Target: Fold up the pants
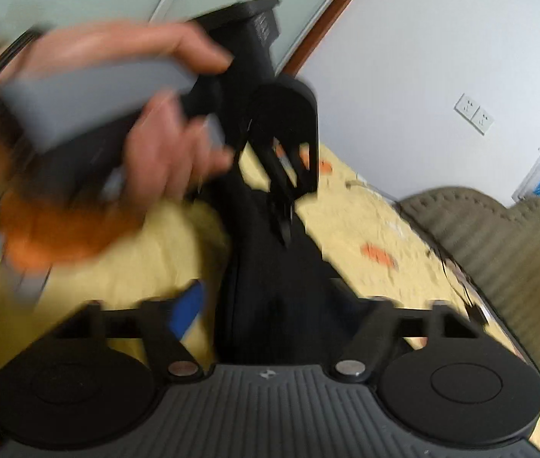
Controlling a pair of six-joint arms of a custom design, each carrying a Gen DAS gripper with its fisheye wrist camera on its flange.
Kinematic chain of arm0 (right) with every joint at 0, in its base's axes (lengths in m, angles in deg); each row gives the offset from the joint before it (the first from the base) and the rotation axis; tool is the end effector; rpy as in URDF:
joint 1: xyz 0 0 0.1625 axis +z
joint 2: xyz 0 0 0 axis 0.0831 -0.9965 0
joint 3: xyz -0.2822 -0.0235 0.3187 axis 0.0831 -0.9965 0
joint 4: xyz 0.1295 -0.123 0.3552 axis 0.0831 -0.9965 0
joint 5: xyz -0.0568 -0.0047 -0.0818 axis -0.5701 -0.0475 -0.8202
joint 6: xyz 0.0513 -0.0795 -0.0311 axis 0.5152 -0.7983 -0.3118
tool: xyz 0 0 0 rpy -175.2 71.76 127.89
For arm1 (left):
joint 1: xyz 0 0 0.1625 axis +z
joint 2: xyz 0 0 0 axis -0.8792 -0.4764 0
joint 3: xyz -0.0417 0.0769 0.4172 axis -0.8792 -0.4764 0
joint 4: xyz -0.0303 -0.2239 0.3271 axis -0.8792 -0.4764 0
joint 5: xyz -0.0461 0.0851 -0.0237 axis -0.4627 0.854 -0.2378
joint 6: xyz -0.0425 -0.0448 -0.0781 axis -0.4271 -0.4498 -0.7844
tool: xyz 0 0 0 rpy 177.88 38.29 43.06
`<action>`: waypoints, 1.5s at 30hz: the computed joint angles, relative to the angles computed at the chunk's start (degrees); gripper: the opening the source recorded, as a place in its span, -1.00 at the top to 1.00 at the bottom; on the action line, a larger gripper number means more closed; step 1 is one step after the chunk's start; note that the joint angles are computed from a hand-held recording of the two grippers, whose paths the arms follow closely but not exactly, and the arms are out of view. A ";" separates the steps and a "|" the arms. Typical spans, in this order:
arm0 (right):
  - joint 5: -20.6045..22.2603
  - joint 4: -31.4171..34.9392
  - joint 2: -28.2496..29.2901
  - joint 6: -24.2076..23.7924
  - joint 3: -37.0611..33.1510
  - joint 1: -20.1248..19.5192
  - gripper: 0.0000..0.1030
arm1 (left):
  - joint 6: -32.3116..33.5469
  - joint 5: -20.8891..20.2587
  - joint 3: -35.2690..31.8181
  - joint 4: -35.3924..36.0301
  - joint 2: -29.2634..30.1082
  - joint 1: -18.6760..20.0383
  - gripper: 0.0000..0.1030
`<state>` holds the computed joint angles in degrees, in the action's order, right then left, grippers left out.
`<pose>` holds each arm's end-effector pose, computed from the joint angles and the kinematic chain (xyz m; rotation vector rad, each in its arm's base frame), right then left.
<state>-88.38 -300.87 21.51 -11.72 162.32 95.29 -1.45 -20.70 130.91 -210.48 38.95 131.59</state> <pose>0.1844 -0.5737 0.0408 1.0918 -1.7513 0.7430 -0.0886 -0.7122 0.1015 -0.1302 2.9496 -0.8006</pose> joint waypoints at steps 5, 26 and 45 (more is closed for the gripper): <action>-3.51 -6.30 1.53 -2.11 1.07 -1.48 -0.48 | -0.94 0.48 2.20 -2.63 -0.99 -0.95 0.68; 13.98 -15.65 -9.21 9.77 15.61 -7.28 0.78 | 2.95 16.86 7.96 -13.60 -1.44 -20.41 0.73; 9.53 39.71 -17.42 28.97 -11.00 -15.68 0.68 | 3.35 19.88 9.06 -16.08 0.10 -23.04 0.75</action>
